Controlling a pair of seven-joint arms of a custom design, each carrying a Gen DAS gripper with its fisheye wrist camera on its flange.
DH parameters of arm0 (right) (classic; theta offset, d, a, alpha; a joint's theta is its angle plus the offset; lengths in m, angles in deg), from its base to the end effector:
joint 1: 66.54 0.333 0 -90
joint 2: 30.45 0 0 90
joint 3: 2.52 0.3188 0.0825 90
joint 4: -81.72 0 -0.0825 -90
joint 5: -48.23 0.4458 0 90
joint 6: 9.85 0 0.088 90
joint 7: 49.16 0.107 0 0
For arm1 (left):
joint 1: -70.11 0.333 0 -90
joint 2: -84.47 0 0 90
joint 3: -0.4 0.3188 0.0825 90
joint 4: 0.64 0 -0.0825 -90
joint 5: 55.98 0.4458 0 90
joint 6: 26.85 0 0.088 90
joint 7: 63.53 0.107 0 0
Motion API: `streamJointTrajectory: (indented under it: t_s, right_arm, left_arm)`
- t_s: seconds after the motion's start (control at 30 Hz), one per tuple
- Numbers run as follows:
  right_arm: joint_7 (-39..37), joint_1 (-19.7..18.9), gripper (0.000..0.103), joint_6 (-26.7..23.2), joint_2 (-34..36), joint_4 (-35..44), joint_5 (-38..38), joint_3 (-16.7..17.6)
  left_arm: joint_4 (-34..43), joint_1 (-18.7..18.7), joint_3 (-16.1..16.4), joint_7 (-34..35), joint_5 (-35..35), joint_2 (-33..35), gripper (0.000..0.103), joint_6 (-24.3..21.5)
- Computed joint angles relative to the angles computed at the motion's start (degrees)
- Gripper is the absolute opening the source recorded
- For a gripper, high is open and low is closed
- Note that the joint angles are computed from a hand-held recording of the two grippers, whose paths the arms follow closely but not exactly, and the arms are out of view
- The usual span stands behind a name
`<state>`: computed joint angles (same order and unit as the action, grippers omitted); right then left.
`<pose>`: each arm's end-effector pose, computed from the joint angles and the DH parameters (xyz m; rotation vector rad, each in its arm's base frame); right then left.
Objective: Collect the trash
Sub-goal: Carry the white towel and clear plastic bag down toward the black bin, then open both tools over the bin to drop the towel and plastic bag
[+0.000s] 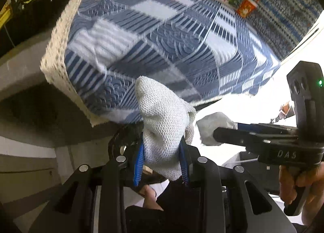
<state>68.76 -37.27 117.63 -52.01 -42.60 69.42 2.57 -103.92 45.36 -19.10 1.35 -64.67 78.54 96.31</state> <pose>0.4352 0.3171 0.5823 -1.8218 1.9127 0.2600 0.4403 -0.4501 0.6218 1.8177 -2.4284 0.7051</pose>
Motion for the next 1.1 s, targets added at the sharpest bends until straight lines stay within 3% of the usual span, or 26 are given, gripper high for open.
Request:
streamJointTrajectory:
  t_s: [0.43, 1.1]
  right_arm:
    - [-1.01, 0.38, 0.047, -2.96, 0.84, -3.00, 3.90, -0.56]
    - [-4.58, -0.52, 0.047, -4.41, 3.75, -2.08, 7.02, -0.36]
  left_arm:
    - [-3.70, -0.51, 0.07, 0.06, -3.67, 0.70, 0.029, -3.05]
    - [-2.00, -0.87, 0.33, -1.29, -2.93, 4.94, 0.029, -5.05]
